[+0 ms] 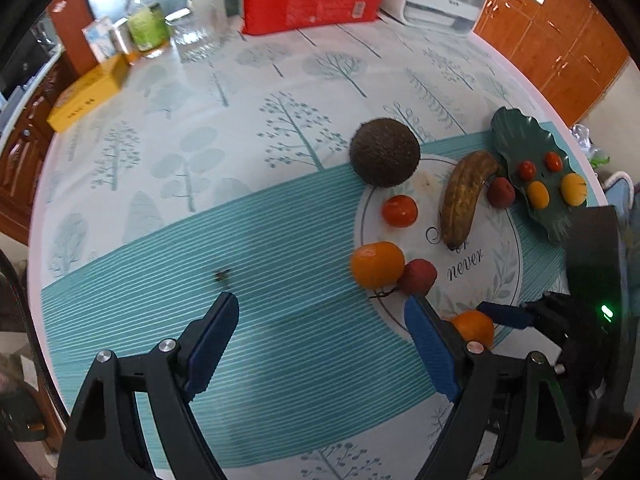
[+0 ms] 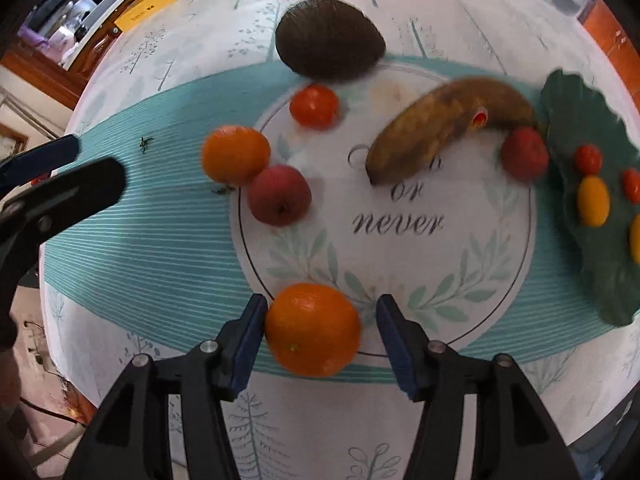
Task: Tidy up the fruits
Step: 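Grasp the large orange with the right tool while the left tool grasps a mandarin, then carry large orange with right tool while left tool carries mandarin toward green plate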
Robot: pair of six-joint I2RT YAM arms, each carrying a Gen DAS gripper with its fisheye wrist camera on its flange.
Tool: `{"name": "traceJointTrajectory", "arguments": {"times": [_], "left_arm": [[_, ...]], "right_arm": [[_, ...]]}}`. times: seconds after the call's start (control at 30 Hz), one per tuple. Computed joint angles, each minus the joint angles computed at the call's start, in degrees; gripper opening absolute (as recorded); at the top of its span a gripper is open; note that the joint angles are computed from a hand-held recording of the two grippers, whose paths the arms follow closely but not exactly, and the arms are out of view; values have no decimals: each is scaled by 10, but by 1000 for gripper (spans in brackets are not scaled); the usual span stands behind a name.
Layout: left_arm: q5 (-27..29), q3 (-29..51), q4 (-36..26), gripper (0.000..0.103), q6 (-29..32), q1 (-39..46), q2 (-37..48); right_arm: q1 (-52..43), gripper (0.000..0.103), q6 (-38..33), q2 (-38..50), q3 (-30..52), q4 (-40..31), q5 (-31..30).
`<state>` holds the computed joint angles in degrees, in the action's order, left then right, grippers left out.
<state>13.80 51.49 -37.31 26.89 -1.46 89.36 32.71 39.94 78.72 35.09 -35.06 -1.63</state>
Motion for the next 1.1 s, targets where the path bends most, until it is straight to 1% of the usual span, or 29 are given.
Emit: {"name": "traceJointTrajectory", "arguments": {"times": [0.2,0.23,0.3,0.4,0.43,0.47,0.5,0.57,0.7,0.83,0.93,1.1], "left_arm": [[14,20,19,84,-33,-30,67],[16,21,22,82,-36,-33,72],[21,22,32,79,-44,-42,86],[19,28,39,69,-59,-58,109],[21,33,39,63,-65,-62,122],[22,38,37,59,-71,-65,130],[26,41,38,59,-74,-65,136],[36,44,44,53,-87,-65,142],[42,41,57,49,-95,-70,146],[65,43,56,39,-98,-61,152],[73,42,53,38,-96,-51,152],[77,19,55,37,-92,-33,123]], "right_arm": [[-11,45,8,-43,-19,-15,7],[-12,45,8,-52,-21,-21,10],[-11,45,11,-70,-25,-32,18],[-14,45,17,-88,-26,-48,25],[-13,45,21,-90,-25,-49,25],[-15,45,23,-99,-28,-54,23],[-18,45,23,-100,-28,-55,22],[-18,45,27,-112,-31,-62,22],[-22,45,32,-133,-41,-75,20],[-25,45,35,-138,-41,-84,21],[-28,45,35,-140,-38,-89,22],[-30,45,36,-156,-34,-101,28]]}}
